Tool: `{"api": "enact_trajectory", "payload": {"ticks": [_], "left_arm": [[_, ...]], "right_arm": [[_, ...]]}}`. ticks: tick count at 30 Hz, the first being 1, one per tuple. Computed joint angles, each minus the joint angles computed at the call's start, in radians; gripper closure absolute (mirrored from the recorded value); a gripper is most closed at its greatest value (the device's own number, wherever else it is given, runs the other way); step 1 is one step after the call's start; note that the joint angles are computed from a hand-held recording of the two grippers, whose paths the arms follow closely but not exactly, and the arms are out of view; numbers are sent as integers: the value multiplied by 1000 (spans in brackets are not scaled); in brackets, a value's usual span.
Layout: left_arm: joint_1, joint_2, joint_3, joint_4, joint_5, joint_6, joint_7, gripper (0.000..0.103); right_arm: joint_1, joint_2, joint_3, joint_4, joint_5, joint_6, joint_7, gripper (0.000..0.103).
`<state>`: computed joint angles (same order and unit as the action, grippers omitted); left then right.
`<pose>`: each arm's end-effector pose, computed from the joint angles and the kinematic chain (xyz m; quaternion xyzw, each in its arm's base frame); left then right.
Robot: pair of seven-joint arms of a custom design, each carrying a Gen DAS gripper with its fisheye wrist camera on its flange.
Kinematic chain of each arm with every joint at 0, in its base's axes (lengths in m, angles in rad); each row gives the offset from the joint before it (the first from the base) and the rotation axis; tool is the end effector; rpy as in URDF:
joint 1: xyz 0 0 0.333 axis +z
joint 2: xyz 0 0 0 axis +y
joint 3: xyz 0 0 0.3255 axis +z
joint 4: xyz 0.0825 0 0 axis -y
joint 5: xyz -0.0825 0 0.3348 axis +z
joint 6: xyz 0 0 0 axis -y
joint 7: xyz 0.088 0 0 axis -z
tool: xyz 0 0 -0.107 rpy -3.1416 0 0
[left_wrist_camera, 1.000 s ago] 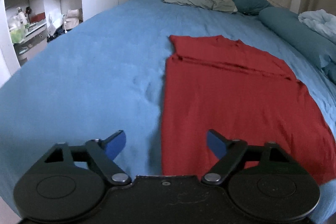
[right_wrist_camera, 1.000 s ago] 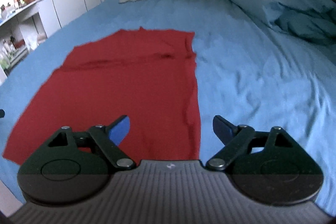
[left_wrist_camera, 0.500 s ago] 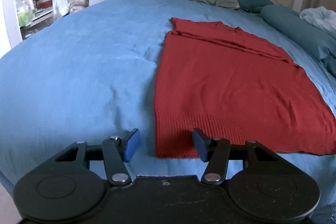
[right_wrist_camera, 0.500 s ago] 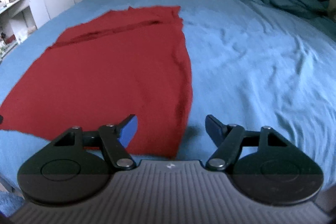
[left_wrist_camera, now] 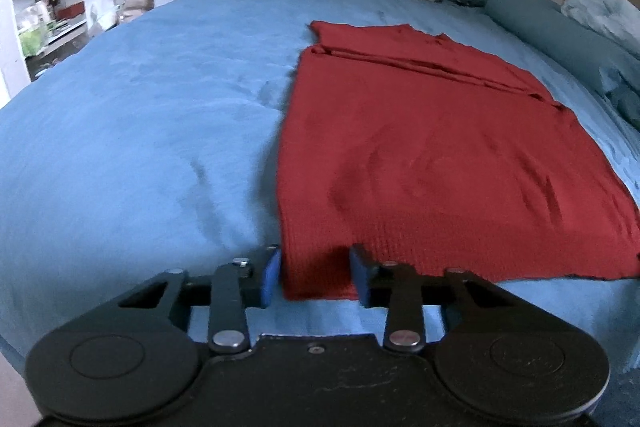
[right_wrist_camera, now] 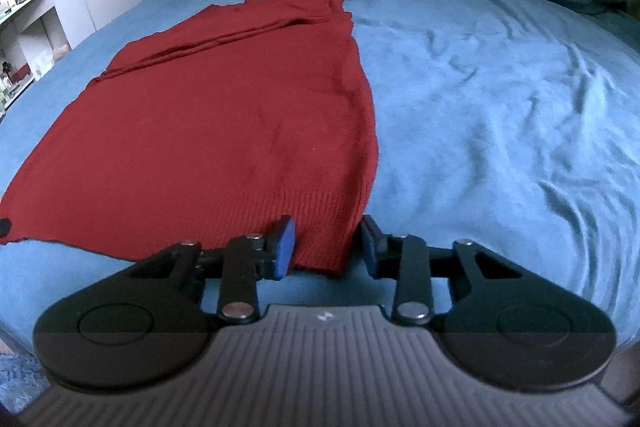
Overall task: Fold small clothes
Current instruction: 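Grasp the hem with the left tool while the right tool grasps it too, lift toward collar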
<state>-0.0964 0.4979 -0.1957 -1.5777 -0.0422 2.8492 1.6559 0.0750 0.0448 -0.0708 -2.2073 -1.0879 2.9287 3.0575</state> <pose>0.6766 -0.1699 0.4795 -0.5554 0.7377 -0.3280 0.1994 0.5230 0.0588 0.4529 -0.4765 0.7864 -0.2834 0.2722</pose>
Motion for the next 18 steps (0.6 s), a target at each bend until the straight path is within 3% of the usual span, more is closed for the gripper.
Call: {"api": "enact_trajectory", "payload": {"ticks": [2, 5, 10, 18], "left_arm": [[6, -2, -12, -2, -9, -1, 7, 83], [1, -7, -11, 1, -16, -12, 0, 96], [-14, -22, 5, 8, 3, -24, -20, 98], [9, -17, -35, 85, -46, -18, 19, 98]], "right_arm": [[-3, 1, -3, -2, -8, 18, 5, 69], [-7, 0, -7, -5, -8, 36, -5, 76], [-12, -9, -6, -10, 24, 53, -31, 80], [-35, -41, 0, 8, 50, 102, -35, 81]]}}
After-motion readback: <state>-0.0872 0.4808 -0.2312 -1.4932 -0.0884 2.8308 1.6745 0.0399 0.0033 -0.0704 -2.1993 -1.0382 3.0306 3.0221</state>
